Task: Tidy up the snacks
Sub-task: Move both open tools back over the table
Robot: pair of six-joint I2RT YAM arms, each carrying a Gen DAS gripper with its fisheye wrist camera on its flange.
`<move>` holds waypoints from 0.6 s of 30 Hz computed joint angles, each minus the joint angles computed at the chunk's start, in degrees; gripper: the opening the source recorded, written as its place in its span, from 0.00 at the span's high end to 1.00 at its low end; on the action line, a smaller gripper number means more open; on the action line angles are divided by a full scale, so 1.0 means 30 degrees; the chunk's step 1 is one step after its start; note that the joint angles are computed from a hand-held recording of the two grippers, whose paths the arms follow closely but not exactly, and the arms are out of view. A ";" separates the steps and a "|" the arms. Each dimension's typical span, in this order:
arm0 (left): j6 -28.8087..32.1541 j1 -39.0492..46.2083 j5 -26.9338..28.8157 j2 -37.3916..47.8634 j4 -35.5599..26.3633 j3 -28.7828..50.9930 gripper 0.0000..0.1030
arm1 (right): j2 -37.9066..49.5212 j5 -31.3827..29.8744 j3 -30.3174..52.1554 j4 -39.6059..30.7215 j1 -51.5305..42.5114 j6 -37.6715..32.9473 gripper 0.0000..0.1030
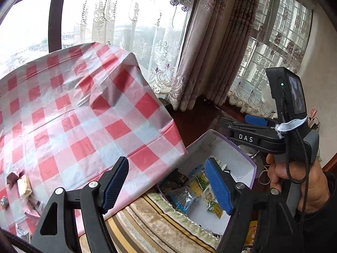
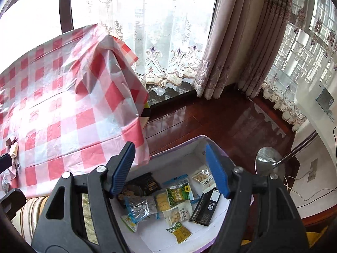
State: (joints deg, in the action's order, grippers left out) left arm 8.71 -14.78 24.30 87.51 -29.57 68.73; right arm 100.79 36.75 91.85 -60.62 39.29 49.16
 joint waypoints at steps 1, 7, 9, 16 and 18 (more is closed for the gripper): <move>0.0105 0.0567 0.0021 -0.0210 -0.0171 -0.0077 0.26 | 0.0608 0.0022 0.0886 -0.0188 0.0446 -0.0004 0.30; 0.0358 0.5175 0.0129 -0.1437 -0.0959 -0.1164 0.22 | 0.4480 -0.1087 0.5815 -0.0520 0.2899 -0.0621 0.29; 0.0507 0.6939 0.0167 -0.1565 -0.0969 -0.1510 0.22 | 0.5779 -0.1549 0.7367 -0.0586 0.3438 -0.1081 0.29; 0.1049 1.2281 0.1126 -0.0339 -0.0889 -0.1175 0.21 | 1.0317 -0.3106 1.3543 -0.1643 0.4675 -0.1972 0.29; 0.1065 1.3262 0.0869 0.0161 -0.0831 -0.1075 0.21 | 1.1712 -0.3536 1.5629 -0.2316 0.4896 -0.2300 0.29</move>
State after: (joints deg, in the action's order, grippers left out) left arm 11.90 25.01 26.91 87.99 -32.07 65.51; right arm 135.92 26.14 138.73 -67.57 53.98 42.26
